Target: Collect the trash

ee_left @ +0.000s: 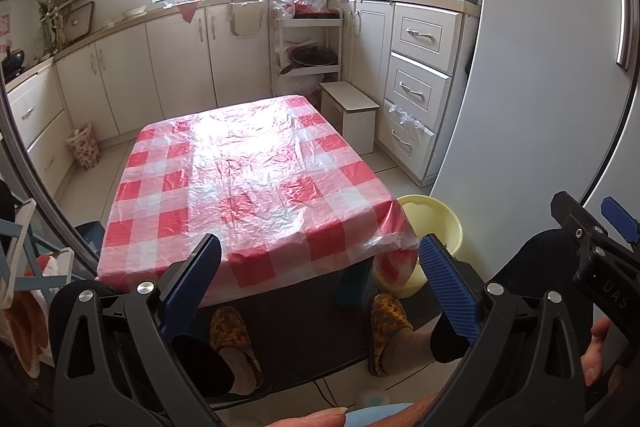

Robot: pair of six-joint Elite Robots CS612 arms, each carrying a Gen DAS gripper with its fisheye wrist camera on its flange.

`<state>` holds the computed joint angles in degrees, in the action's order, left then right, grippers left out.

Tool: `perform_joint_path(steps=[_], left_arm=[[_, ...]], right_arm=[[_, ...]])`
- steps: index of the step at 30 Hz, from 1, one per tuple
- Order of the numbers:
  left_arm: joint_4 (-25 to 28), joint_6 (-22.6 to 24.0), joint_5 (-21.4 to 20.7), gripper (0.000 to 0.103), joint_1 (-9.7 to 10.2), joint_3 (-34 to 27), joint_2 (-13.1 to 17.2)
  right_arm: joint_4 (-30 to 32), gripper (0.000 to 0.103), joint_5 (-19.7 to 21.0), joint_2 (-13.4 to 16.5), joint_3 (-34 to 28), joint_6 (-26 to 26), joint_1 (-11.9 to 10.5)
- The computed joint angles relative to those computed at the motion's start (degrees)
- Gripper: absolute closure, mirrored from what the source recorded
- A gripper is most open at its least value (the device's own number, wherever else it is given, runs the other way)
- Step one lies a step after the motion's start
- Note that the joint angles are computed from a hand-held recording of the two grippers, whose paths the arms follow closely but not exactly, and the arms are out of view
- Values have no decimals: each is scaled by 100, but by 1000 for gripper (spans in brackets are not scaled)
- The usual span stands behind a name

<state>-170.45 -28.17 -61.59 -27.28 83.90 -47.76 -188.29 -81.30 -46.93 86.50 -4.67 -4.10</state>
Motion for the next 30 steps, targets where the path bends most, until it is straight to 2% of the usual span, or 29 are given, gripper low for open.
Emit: perform_joint_path(steps=[19,26,30], left_arm=[[104,-52,54,8,8,-5,-2],[193,-160,-70,8,41,-19,6],[-56,-178,-31,8,47,47,18]], right_arm=[[185,7,2,30,-34,-67,3],[259,7,29,39,-56,-137,7],[308,7,63,49,-77,-166,4]])
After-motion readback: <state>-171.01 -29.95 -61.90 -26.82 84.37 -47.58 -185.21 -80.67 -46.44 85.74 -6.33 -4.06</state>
